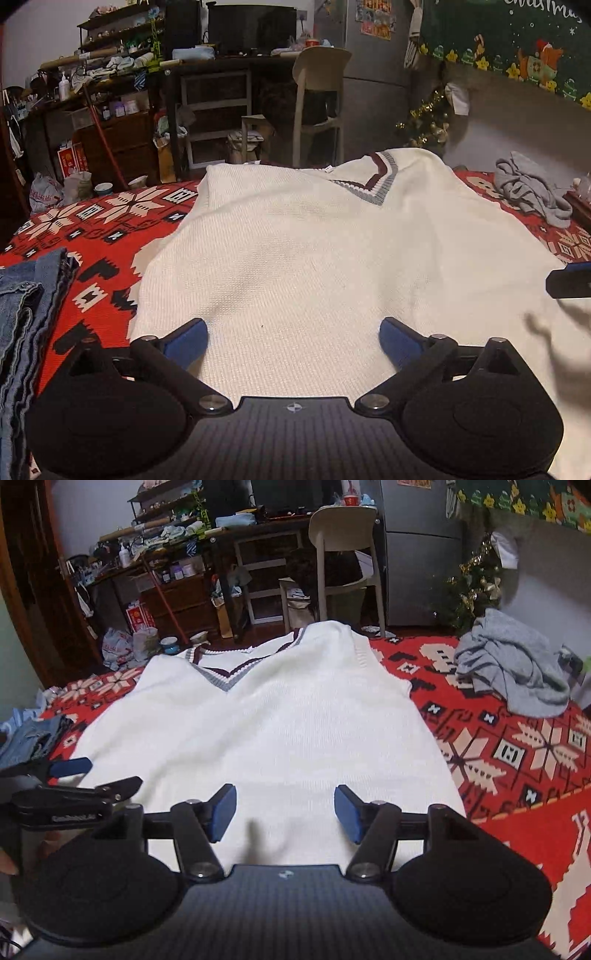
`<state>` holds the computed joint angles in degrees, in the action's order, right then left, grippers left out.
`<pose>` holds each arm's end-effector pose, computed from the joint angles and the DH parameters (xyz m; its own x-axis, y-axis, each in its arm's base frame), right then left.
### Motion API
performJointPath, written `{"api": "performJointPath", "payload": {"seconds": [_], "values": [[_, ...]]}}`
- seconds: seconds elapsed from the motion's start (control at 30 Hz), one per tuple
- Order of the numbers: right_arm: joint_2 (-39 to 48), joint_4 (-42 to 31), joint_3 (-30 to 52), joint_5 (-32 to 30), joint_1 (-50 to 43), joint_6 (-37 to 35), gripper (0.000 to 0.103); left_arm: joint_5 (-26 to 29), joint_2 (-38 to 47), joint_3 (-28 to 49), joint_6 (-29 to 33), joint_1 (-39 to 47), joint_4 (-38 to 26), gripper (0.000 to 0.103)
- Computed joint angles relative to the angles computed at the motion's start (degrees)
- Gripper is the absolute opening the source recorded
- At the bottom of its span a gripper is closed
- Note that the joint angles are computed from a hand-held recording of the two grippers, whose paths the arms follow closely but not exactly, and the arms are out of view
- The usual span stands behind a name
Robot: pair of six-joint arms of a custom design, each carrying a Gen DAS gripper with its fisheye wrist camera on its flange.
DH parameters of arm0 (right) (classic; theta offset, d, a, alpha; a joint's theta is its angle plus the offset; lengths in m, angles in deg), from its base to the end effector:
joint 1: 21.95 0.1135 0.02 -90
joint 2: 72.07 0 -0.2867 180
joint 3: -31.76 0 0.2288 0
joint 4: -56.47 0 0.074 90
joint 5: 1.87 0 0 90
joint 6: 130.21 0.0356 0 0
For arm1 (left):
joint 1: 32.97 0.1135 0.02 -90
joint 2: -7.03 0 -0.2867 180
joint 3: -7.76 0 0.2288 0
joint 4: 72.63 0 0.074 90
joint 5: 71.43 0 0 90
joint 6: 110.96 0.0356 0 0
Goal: Fold clothes
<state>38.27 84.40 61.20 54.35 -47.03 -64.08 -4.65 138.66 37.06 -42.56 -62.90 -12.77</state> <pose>0.2060 -0.0746 0.0737 -0.6811 -0.0526 -0.7303 -0.2477 0.9552 0.1622 0.2153 -0.1077 0.0322 -0.6201 -0.0334 -0.7838 -0.0234 0.9994 -0.0240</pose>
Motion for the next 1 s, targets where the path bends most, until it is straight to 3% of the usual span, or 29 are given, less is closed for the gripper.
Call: {"api": "performJointPath", "payload": {"seconds": [0.13, 0.23, 0.3, 0.4, 0.57, 0.7, 0.83, 0.87, 0.97, 1.0], "values": [[1.32, -3.54, 3.04, -0.84, -1.06, 0.31, 0.064, 0.71, 0.56, -0.20, -0.08, 0.36, 0.92, 0.103], [3.48, -4.46, 5.26, 0.04, -0.34, 0.32, 0.070, 0.80, 0.88, -0.35, -0.18, 0.36, 1.44, 0.103], [3.73, -3.40, 4.86, 0.46, 0.11, -0.47, 0.081, 0.72, 0.96, -0.26, -0.17, 0.30, 1.39, 0.103], [5.16, 0.33, 3.92, 1.25, 1.24, -0.73, 0.087, 0.74, 1.50, -0.35, -0.09, 0.36, 2.08, 0.103], [7.95, 4.01, 5.31, 7.17, 6.73, 2.88, 0.091, 0.77, 1.51, -0.30, -0.06, 0.39, 2.03, 0.103], [5.97, -4.94, 12.49, 12.12, 12.42, 7.66, 0.091, 0.71, 1.69, -0.26, -0.10, 0.31, 2.17, 0.103], [7.27, -14.33, 22.45, 14.31, 16.77, 6.43, 0.090, 0.68, 1.60, -0.29, -0.15, 0.26, 2.09, 0.103], [8.54, -17.59, 25.59, 15.87, 17.83, 6.19, 0.083, 0.68, 1.60, -0.29, -0.15, 0.26, 2.09, 0.103], [12.34, -27.36, 35.17, 21.79, 21.30, 6.76, 0.048, 0.67, 1.54, -0.28, -0.17, 0.24, 2.00, 0.103], [13.03, -30.43, 37.98, 23.63, 22.41, 6.70, 0.032, 0.67, 1.54, -0.28, -0.17, 0.24, 2.00, 0.103]]}}
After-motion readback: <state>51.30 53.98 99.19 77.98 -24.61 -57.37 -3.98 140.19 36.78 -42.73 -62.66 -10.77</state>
